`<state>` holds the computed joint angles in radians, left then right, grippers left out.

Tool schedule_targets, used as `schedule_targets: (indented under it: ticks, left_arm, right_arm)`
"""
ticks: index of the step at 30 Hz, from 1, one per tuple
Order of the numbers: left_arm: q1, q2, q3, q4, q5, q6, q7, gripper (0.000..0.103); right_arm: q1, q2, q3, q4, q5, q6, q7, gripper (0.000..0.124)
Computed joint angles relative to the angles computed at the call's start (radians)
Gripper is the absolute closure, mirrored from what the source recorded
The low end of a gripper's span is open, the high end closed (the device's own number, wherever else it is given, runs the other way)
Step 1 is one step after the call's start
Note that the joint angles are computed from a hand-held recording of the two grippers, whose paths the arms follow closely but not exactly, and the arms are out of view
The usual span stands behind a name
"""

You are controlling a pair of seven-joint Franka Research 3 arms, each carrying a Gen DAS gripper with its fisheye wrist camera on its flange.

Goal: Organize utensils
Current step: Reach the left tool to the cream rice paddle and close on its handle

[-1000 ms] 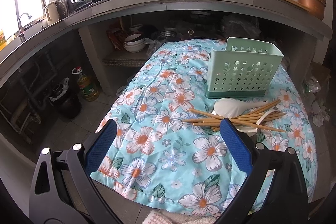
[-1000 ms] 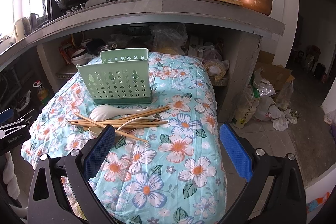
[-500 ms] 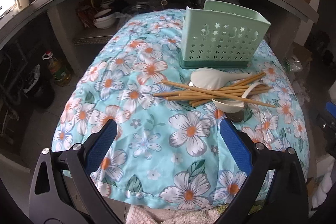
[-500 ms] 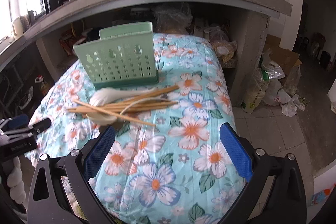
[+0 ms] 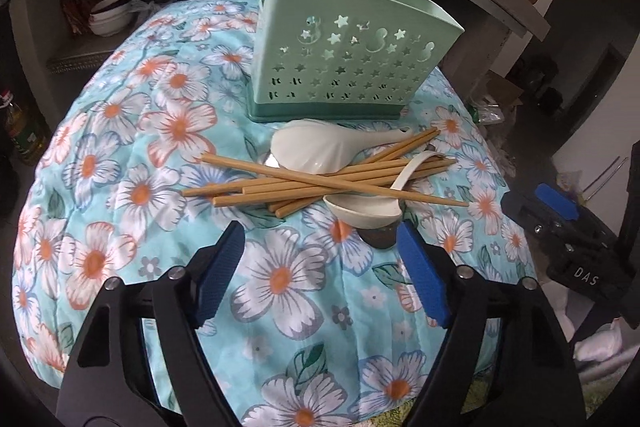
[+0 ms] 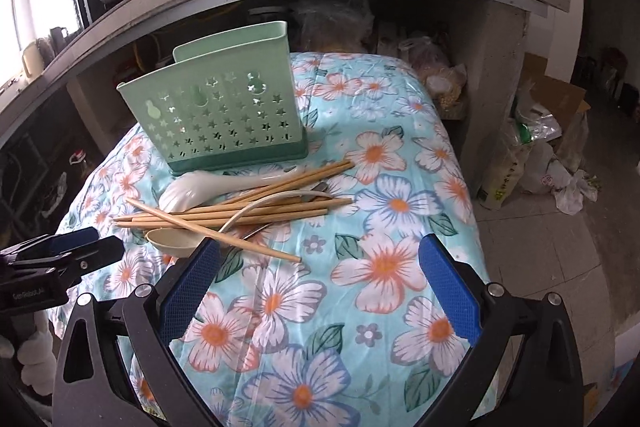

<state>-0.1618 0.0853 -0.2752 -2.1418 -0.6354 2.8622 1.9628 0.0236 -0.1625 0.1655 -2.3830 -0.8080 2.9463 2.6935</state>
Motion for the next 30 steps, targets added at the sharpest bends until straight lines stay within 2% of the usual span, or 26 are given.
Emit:
schedule_targets:
  ticks: [3,5,7,11,16,21,23,25,28,30]
  left_arm:
    - [0.024,0.033,-0.007,0.057,-0.093,-0.091,0.051,0.039]
    - [0.038,0.056,-0.009,0.095,-0.138,-0.151,0.057,0.047]
    - [0.056,0.089,-0.010,0.144,-0.185,-0.227,0.053,0.049]
    - [0.077,0.163,-0.007,0.240,-0.186,-0.365,-0.033,0.055]
    - [0.110,0.246,-0.019,0.320,-0.200,-0.494,-0.161,0.065]
    - [0.123,0.274,-0.027,0.341,-0.190,-0.511,-0.248,0.076]
    - [0.121,0.264,-0.029,0.335,-0.166,-0.502,-0.255,0.090]
    - [0.113,0.248,-0.024,0.326,-0.120,-0.497,-0.269,0.096]
    - [0.092,0.204,-0.009,0.296,-0.025,-0.451,-0.286,0.099]
    - [0.064,0.168,0.007,0.270,0.082,-0.389,-0.311,0.099]
  right_arm:
    - [0.018,0.024,-0.017,0.009,0.051,0.019,-0.051,0.027]
    - [0.027,0.033,-0.024,0.010,0.085,0.022,-0.077,0.027]
    - [0.036,0.043,-0.031,0.012,0.119,0.025,-0.101,0.027]
    - [0.040,0.055,-0.041,0.013,0.146,0.032,-0.113,0.027]
    - [0.029,0.048,-0.047,-0.002,0.154,0.044,-0.097,0.027]
    - [0.006,0.033,-0.040,-0.027,0.162,0.056,-0.077,0.027]
    - [-0.005,0.025,-0.033,-0.037,0.163,0.061,-0.070,0.027]
    - [-0.021,0.015,-0.021,-0.047,0.152,0.068,-0.057,0.027]
    - [-0.047,0.002,-0.001,-0.058,0.132,0.078,-0.038,0.027]
    - [-0.062,-0.007,0.014,-0.066,0.121,0.084,-0.026,0.027]
